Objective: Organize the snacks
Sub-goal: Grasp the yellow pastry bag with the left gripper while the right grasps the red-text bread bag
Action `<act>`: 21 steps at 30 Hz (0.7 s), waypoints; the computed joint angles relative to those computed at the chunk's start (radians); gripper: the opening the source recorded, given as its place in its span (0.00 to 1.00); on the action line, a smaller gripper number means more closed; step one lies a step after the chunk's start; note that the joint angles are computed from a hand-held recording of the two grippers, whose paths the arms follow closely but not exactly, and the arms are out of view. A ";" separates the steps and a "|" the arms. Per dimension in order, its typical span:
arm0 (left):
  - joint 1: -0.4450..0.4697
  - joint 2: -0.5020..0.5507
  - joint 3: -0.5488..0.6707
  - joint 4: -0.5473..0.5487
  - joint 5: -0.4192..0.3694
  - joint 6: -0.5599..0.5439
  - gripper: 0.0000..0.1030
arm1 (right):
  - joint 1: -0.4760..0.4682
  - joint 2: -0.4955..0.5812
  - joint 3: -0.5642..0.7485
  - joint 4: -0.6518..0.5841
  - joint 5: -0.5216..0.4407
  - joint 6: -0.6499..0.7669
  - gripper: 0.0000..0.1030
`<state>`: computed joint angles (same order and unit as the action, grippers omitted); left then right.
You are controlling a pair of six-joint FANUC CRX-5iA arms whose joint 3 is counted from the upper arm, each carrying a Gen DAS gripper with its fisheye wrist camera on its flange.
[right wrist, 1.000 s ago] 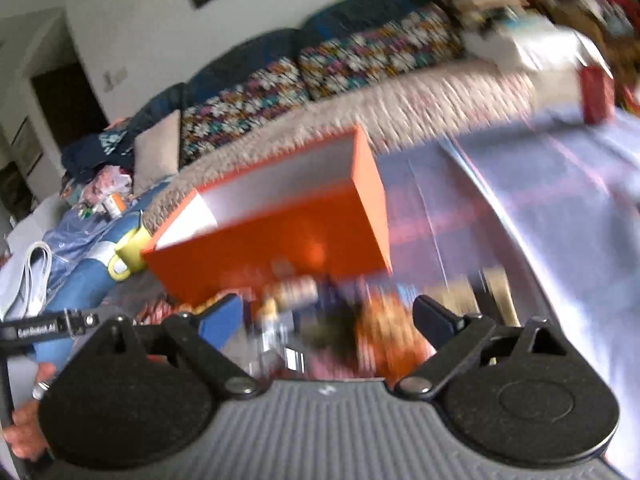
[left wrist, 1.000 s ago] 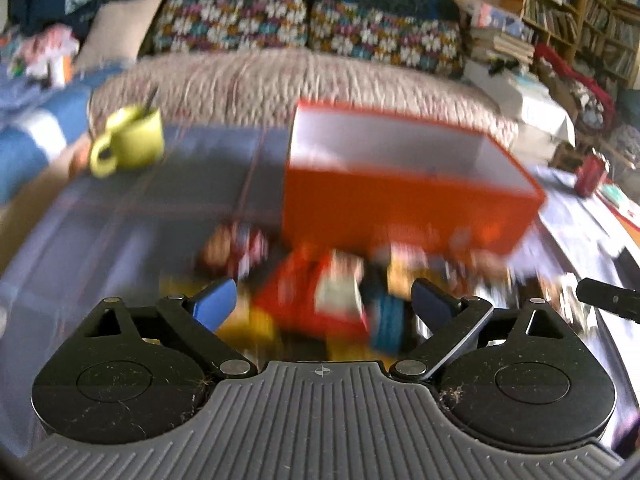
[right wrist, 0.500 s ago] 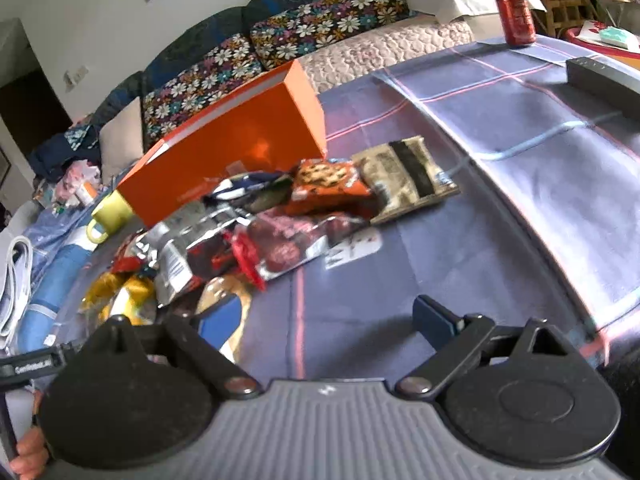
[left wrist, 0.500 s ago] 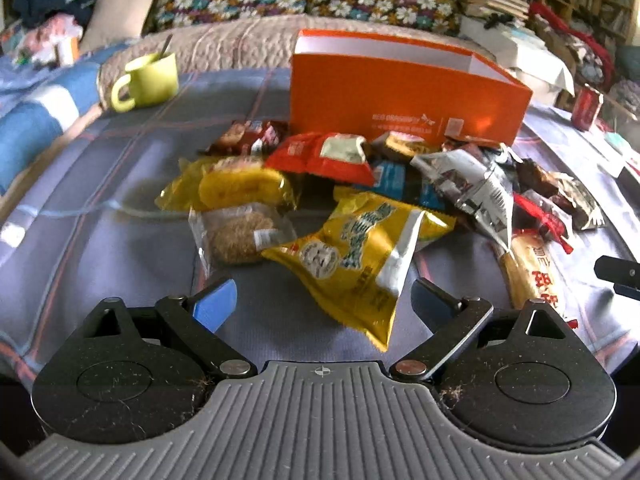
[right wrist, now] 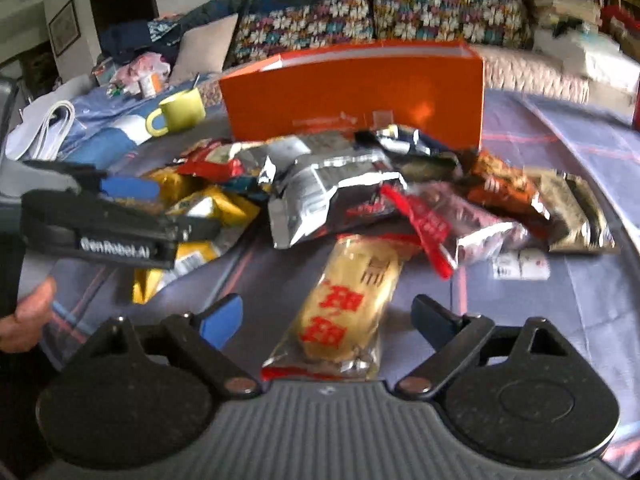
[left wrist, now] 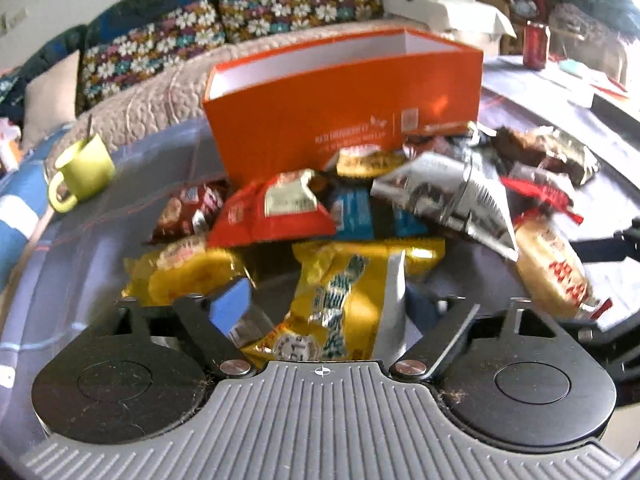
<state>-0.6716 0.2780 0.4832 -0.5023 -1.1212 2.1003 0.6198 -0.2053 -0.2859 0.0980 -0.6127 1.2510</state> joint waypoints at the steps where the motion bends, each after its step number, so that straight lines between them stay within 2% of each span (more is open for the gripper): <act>1: 0.007 -0.004 -0.012 0.017 0.007 0.011 0.24 | 0.001 -0.004 -0.012 0.017 0.013 -0.011 0.77; 2: 0.011 -0.007 -0.021 0.025 0.006 0.032 0.22 | 0.003 -0.012 -0.029 0.040 0.027 -0.028 0.73; 3: 0.003 -0.011 -0.027 0.007 0.000 0.068 0.22 | 0.008 -0.024 -0.050 0.078 0.037 -0.056 0.63; 4: -0.008 -0.014 -0.028 -0.012 -0.015 0.094 0.22 | 0.010 -0.034 -0.071 0.116 0.048 -0.084 0.57; 6: -0.033 -0.022 -0.032 -0.045 -0.046 0.144 0.22 | 0.003 -0.052 -0.094 0.135 0.060 -0.113 0.57; 10: -0.092 -0.041 -0.044 -0.106 -0.113 0.253 0.23 | 0.009 -0.103 -0.195 0.285 0.119 -0.266 0.57; 13: -0.113 -0.054 -0.054 -0.117 -0.131 0.295 0.24 | 0.010 -0.115 -0.230 0.345 0.147 -0.317 0.58; 14: -0.114 -0.059 -0.059 -0.114 -0.129 0.307 0.24 | 0.008 -0.120 -0.242 0.355 0.163 -0.325 0.59; 16: -0.115 -0.071 -0.073 -0.111 -0.122 0.340 0.32 | -0.004 -0.125 -0.247 0.309 0.199 -0.292 0.77; 17: -0.112 -0.075 -0.077 -0.104 -0.117 0.354 0.41 | -0.011 -0.126 -0.243 0.275 0.211 -0.272 0.82; 18: -0.109 -0.080 -0.083 -0.097 -0.110 0.366 0.49 | -0.013 -0.125 -0.243 0.270 0.213 -0.277 0.94; 21: -0.110 -0.082 -0.085 -0.105 -0.118 0.384 0.56 | -0.015 -0.119 -0.244 0.278 0.216 -0.290 0.98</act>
